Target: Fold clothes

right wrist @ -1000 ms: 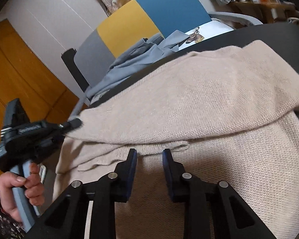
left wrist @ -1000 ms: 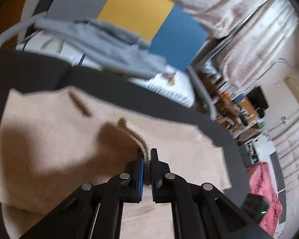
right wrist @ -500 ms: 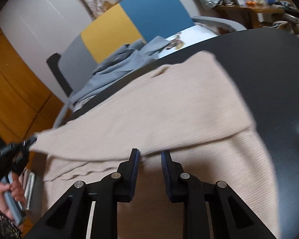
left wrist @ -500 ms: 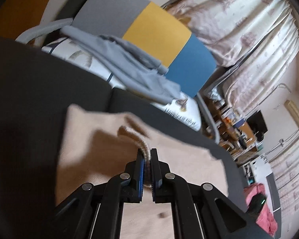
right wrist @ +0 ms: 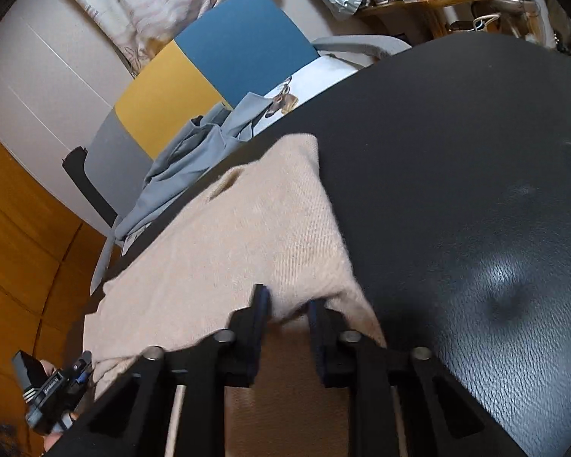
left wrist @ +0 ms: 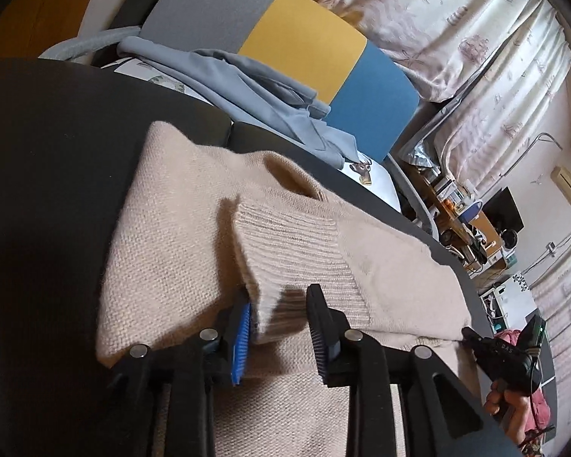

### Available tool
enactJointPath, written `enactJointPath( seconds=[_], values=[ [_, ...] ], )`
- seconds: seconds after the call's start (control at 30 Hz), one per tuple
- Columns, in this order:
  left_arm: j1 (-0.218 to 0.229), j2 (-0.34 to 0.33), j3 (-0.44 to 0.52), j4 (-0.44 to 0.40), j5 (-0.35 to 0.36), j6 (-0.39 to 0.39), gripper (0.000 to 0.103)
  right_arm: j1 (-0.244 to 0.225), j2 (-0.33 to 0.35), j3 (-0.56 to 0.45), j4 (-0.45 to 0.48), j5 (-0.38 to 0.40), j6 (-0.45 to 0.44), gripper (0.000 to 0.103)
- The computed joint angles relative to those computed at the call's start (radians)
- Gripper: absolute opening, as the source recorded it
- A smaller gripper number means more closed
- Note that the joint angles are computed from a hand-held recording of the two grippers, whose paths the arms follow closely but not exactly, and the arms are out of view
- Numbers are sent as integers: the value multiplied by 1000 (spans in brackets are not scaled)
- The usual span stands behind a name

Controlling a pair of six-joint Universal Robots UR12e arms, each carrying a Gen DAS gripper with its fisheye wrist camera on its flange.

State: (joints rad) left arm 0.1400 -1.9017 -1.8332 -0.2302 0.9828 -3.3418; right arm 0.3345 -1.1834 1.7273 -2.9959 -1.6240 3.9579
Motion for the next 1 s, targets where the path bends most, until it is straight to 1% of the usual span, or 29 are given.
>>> enactJointPath(
  seconds=[0.03,0.13,0.17,0.2,0.3,0.33,0.37,0.4,0.43,0.5,0.57,0.6,0.63,0.77,0.83,0.87,0.9,0.93,0.97,1.0],
  values=[
    [2,-1,-3,8,-9,-4,30,5,-1,-5,15,-41,18,5],
    [10,-7,-8,30,-40,-24,30,14,-10,9,-19,-131,76,5],
    [12,-10,-8,33,-48,-31,28,14,-11,8,-6,-142,67,5],
    [12,-12,-6,31,-49,-38,27,13,-12,7,5,-144,64,5],
    [20,-18,-8,46,-76,-64,26,-10,-15,19,18,-59,100,6],
    [25,-22,-10,56,-89,-80,24,-16,-17,24,21,-35,111,6],
    [29,-26,-12,65,-101,-96,19,-19,-25,30,22,-27,125,9],
    [32,-28,-12,70,-108,-107,18,-20,-34,38,24,-25,140,10],
    [32,-29,-12,70,-112,-108,18,-16,-46,46,33,-46,163,10],
    [29,-30,-7,58,-112,-95,19,2,-67,59,48,-120,209,10],
    [23,-28,1,36,-100,-68,26,26,-65,35,76,-201,168,10],
    [20,-27,4,28,-95,-55,26,38,-63,23,90,-242,147,10],
    [17,-25,6,23,-87,-45,26,42,-64,17,100,-255,143,10],
    [20,-29,3,39,-97,-62,24,4,-79,53,98,-113,292,11],
    [23,-31,2,47,-107,-71,24,-15,-87,76,83,-45,362,11],
    [25,-33,1,51,-113,-76,24,-15,-97,103,59,-51,388,13],
    [25,-32,2,51,-113,-78,23,-9,-114,126,66,-87,414,14],
    [23,-28,2,45,-99,-76,23,1,-133,145,92,-144,442,14],
    [18,-19,-3,59,-65,-81,23,7,-141,157,82,-182,464,17],
    [11,-9,-10,82,-25,-89,23,12,-149,171,54,-222,472,17]
  ],
)
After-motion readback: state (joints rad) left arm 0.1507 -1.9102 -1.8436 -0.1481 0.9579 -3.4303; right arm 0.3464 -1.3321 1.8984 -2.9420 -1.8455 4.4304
